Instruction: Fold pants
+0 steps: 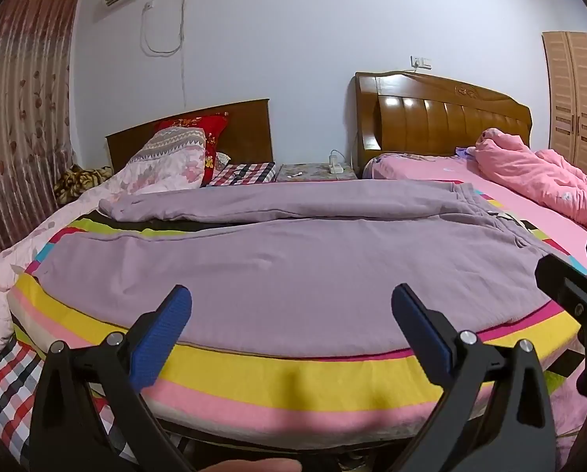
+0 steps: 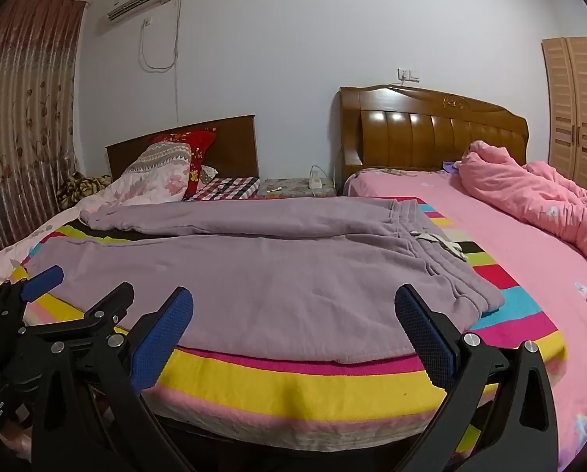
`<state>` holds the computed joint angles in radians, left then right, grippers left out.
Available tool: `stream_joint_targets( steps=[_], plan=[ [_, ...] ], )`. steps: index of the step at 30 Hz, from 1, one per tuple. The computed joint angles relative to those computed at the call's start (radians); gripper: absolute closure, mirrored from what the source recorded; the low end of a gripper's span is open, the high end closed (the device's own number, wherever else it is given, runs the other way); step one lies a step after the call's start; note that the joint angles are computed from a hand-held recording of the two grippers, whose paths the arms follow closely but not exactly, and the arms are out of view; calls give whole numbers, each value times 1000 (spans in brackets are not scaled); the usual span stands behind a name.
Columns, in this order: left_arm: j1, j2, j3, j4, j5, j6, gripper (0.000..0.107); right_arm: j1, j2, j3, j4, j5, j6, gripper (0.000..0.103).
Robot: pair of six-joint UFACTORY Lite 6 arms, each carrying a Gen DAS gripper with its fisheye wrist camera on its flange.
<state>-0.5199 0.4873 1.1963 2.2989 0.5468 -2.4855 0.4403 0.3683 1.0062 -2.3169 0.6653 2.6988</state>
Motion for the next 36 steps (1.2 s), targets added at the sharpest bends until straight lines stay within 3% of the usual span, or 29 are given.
stream_joint_targets(
  steps=[36],
  plan=[
    [4, -4, -9, 13, -1, -15, 5, 9, 26, 1, -12, 12, 33, 4]
  ],
)
